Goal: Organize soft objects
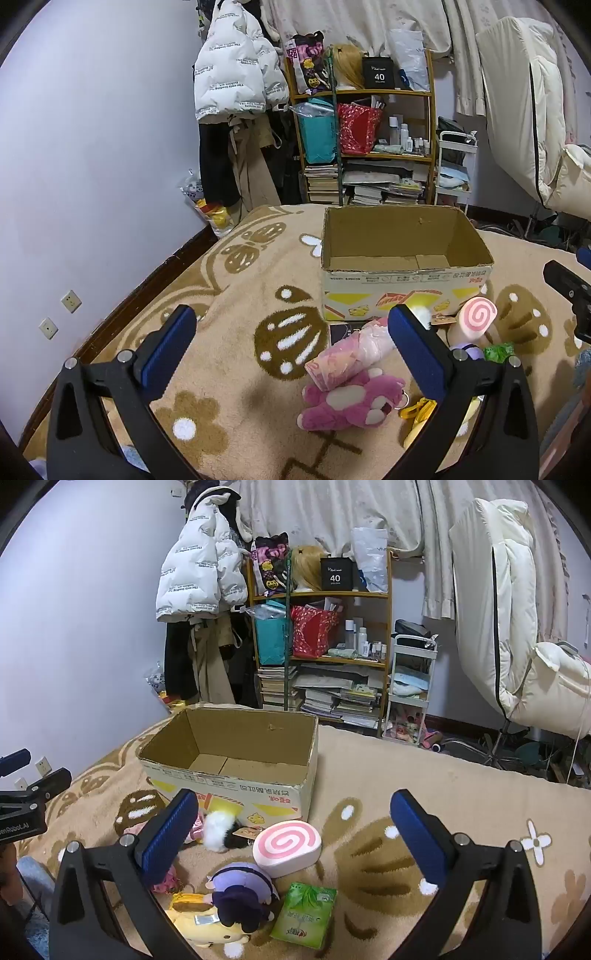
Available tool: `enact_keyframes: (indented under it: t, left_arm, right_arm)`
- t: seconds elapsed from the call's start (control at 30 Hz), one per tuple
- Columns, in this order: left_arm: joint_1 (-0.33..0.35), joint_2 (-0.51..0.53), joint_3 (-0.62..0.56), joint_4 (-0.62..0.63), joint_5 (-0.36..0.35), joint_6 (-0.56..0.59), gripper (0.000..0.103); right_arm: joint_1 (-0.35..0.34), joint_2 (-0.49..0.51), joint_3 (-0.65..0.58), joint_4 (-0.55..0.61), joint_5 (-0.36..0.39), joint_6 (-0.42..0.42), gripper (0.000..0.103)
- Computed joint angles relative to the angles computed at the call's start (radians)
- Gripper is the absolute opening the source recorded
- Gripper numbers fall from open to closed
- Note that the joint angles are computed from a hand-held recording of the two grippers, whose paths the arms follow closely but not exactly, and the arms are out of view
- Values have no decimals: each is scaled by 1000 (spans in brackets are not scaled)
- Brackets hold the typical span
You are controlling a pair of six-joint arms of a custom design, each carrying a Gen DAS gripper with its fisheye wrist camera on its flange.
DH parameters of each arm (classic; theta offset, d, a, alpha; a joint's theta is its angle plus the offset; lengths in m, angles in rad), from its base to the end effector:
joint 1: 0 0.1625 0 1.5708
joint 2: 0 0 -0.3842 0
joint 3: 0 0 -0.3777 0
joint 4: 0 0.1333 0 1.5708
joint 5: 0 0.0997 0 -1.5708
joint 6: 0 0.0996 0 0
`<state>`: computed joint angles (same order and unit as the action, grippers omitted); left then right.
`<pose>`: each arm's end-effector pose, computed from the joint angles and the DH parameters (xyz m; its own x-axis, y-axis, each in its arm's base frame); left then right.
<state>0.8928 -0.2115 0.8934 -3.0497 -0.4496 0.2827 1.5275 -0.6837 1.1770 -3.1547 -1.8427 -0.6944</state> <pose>-0.3090 -0.7392 0.0462 -0.5908 -0.0682 -0.8039 0.6281 0.5866 -0.5113 0.0735 -0.7656 0.2704 -0.7444 -0.0804 0.6629 -0.5939 0.5336 -0.6021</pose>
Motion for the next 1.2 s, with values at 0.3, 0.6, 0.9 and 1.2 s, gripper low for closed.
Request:
enact_keyframes:
  t: [0.3, 0.6, 0.9, 1.2]
  left_arm:
    - [-4, 0, 10, -46, -11, 33, 102]
    - [-2, -2, 9, -31, -15, 20, 102]
    - [-2, -1, 9, -31, -13, 19, 102]
    - [-2, -3, 10, -29, -11, 20, 102]
  right_arm:
    - [1, 1, -1, -5, -5, 1, 103]
    - [0, -4, -1, 5, 2, 12, 103]
    - [0, -3, -1, 4, 2, 12, 103]
    - [-1, -2, -1, 3, 2, 13, 103]
